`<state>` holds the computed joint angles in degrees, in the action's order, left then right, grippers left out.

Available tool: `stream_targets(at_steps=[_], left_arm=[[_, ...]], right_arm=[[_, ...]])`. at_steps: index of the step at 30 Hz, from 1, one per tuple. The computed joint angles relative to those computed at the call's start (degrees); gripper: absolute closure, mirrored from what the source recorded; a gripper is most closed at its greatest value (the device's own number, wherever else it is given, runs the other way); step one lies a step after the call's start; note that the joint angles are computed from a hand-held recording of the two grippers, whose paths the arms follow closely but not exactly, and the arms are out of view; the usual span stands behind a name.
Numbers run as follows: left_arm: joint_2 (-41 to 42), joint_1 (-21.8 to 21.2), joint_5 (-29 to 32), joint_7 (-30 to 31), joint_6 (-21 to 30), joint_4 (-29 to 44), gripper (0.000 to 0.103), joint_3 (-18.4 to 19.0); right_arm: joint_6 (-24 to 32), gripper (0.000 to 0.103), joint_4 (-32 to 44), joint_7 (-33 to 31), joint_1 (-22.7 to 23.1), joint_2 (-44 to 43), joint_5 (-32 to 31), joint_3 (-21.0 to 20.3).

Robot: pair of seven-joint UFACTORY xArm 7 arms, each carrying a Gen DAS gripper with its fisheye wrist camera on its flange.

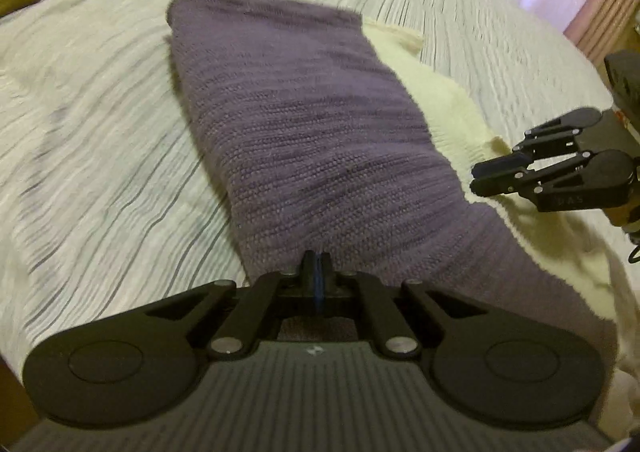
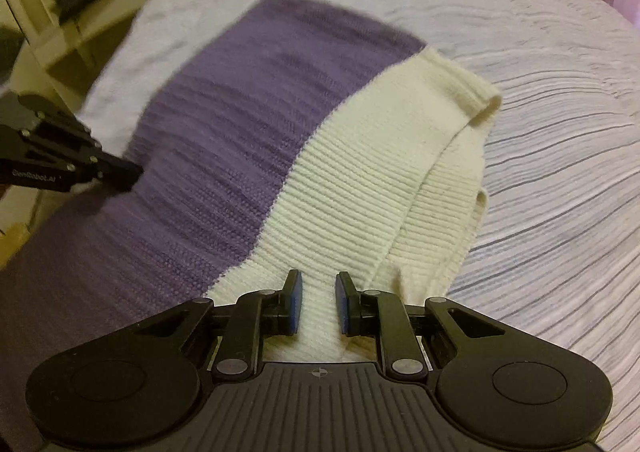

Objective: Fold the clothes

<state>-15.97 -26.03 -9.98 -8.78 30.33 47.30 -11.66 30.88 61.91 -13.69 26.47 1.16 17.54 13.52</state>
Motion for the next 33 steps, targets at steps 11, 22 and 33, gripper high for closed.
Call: stream_targets(at_steps=[11,22,33], left_arm=[[-24.75,-3.93,16.46,8.8,8.26,-14.34,0.072,-7.17],[-35.74,-1.09,38.2,23.87,-20.65,-32.44,0.059,-16.65],[-33.64,13.62,37.83,32.59,-45.75,-37.26,0.057,-26.52]], right_arm=[[-2.79,0.025,-27.72,-7.18,1.73,-31.17,-18.45,0.44],[-24.45,0.016,-48.85,-19.17,7.22,-45.21,-30.42,4.07],[-55.63,0.018,-48.62,-36.09,3.67,-25.59,-41.86,0.09]])
